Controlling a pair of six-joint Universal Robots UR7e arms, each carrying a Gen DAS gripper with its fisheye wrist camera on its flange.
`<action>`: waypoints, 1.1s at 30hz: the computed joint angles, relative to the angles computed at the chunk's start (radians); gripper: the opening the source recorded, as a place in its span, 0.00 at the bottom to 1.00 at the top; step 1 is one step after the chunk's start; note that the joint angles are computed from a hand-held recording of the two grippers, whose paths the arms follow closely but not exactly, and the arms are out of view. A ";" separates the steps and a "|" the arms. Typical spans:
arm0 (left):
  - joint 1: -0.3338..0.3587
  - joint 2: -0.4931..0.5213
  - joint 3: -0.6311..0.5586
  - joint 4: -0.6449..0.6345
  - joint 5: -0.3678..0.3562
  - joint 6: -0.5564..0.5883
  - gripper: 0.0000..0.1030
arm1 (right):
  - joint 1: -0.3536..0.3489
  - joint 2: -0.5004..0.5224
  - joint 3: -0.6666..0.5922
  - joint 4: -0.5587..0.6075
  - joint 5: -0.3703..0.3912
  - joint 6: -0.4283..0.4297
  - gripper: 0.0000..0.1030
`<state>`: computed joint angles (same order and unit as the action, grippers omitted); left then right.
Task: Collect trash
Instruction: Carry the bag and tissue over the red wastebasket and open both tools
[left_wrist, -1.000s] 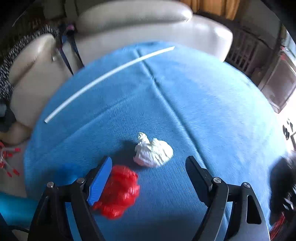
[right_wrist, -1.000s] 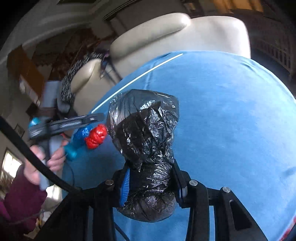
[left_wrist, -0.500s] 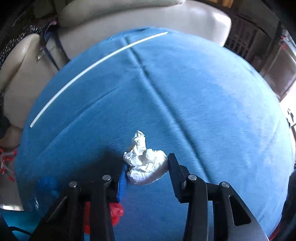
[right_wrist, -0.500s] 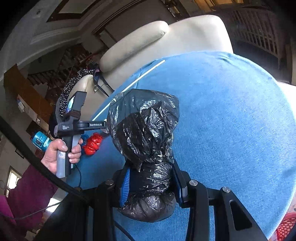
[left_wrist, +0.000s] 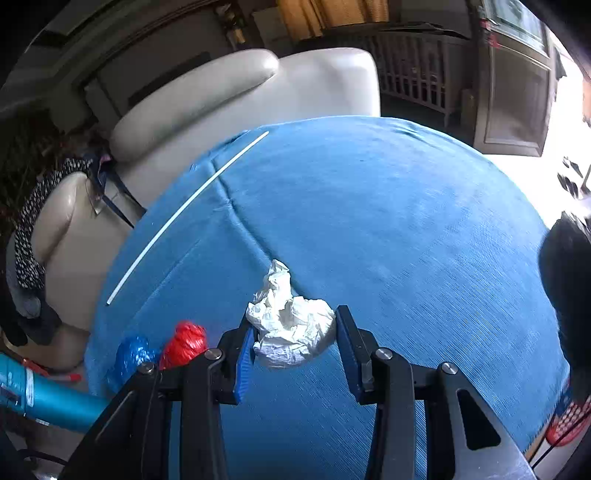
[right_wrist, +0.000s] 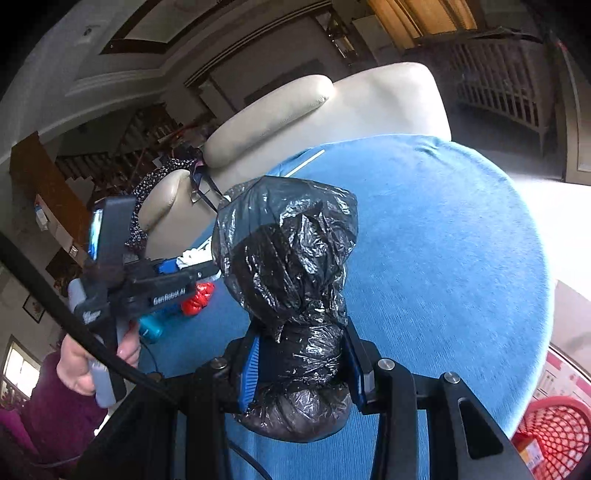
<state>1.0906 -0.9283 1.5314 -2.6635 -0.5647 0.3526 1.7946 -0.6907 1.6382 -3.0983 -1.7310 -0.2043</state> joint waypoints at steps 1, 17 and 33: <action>-0.002 0.003 0.006 -0.014 0.004 0.012 0.42 | 0.003 -0.010 0.017 -0.007 -0.006 -0.003 0.40; -0.082 0.000 0.175 -0.025 -0.036 0.039 0.42 | -0.029 -0.181 0.274 -0.118 -0.090 0.009 0.40; -0.136 0.065 0.174 -0.049 -0.033 0.076 0.42 | -0.109 -0.290 0.399 -0.188 -0.095 0.037 0.41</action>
